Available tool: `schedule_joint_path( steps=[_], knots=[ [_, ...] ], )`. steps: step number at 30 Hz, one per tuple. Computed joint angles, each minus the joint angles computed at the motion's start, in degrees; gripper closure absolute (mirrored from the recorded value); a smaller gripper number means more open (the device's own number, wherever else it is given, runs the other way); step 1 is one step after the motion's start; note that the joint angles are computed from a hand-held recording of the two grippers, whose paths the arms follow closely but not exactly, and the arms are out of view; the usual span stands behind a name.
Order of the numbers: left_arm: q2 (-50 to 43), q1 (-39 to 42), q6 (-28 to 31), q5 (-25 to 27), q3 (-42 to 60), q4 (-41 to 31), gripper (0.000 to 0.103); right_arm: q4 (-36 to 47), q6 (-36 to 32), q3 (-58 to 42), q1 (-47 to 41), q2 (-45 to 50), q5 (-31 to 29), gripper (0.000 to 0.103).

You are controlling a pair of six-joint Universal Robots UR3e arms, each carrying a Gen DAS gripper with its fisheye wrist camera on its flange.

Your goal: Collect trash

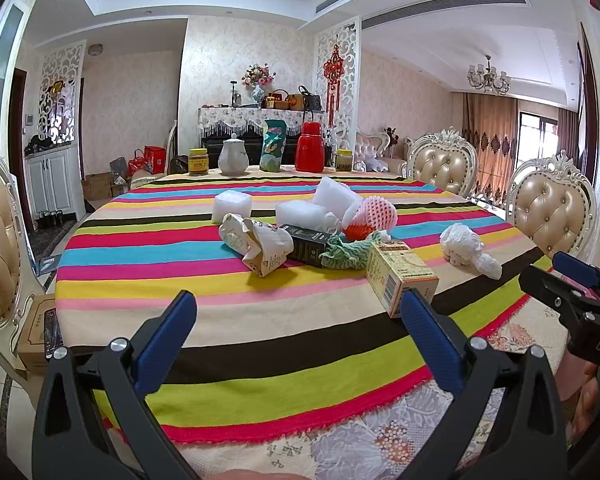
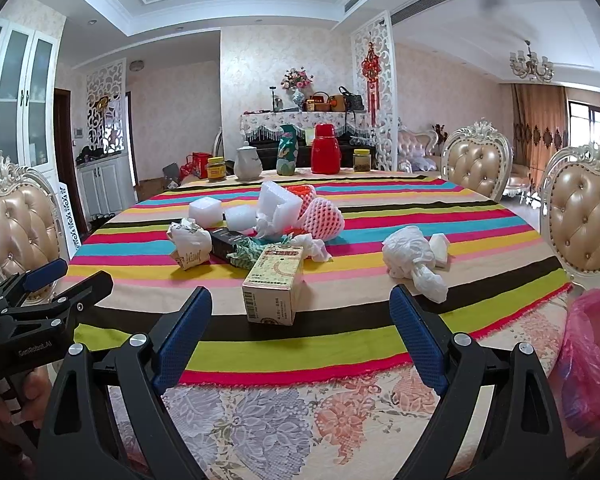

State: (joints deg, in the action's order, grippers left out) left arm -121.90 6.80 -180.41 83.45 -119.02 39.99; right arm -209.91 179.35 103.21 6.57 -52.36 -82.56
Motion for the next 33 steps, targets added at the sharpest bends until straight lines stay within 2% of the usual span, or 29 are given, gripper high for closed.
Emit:
schedule_joint_path(
  steps=[33],
  knots=[
    [0.1, 0.0, 0.1, -0.1, -0.1, -0.2, 0.004, -0.8, 0.6, -0.7, -0.3, 1.0, 1.5, 0.018]
  ],
)
